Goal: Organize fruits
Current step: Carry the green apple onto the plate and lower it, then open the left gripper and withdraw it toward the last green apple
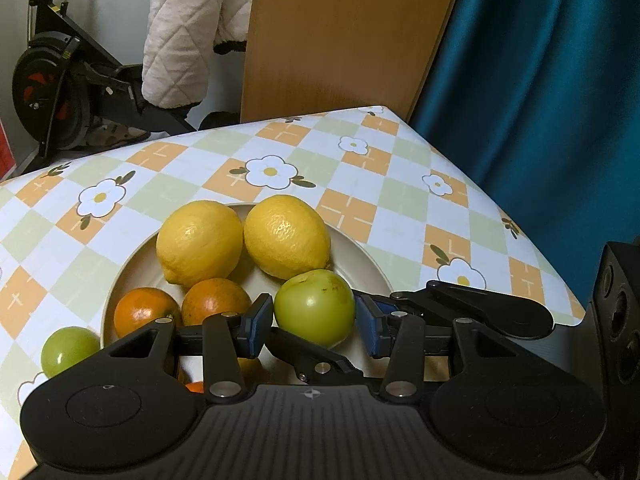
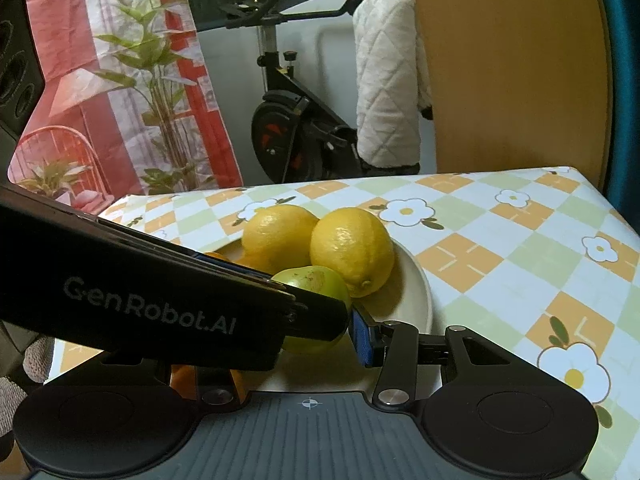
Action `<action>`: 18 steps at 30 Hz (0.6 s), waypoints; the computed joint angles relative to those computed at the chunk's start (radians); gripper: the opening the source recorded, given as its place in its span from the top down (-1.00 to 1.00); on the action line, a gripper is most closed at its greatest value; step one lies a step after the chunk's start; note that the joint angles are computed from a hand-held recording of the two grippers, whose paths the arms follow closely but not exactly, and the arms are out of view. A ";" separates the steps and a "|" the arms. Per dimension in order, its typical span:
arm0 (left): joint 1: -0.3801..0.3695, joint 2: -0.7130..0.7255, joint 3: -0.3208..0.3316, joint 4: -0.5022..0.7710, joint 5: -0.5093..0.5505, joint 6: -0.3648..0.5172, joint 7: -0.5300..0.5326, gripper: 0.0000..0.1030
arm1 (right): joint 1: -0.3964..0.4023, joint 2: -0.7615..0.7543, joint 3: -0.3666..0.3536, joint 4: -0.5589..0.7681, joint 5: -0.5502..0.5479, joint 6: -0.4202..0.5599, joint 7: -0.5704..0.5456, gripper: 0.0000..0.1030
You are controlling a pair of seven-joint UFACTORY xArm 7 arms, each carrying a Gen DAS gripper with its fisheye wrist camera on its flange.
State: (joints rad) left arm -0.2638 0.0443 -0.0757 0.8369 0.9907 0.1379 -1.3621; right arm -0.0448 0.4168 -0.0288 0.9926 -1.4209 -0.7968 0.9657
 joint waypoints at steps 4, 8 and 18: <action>0.000 0.012 0.006 0.006 -0.004 -0.003 0.001 0.06 | 0.003 0.011 0.000 0.014 -0.008 0.009 0.010 0.18; -0.004 0.020 0.012 0.008 -0.020 0.001 0.014 0.06 | 0.012 0.012 -0.001 0.023 -0.020 0.019 0.019 0.18; 0.001 -0.016 0.006 -0.015 -0.036 0.005 0.010 0.06 | 0.017 -0.036 0.003 -0.013 -0.004 0.042 -0.005 0.16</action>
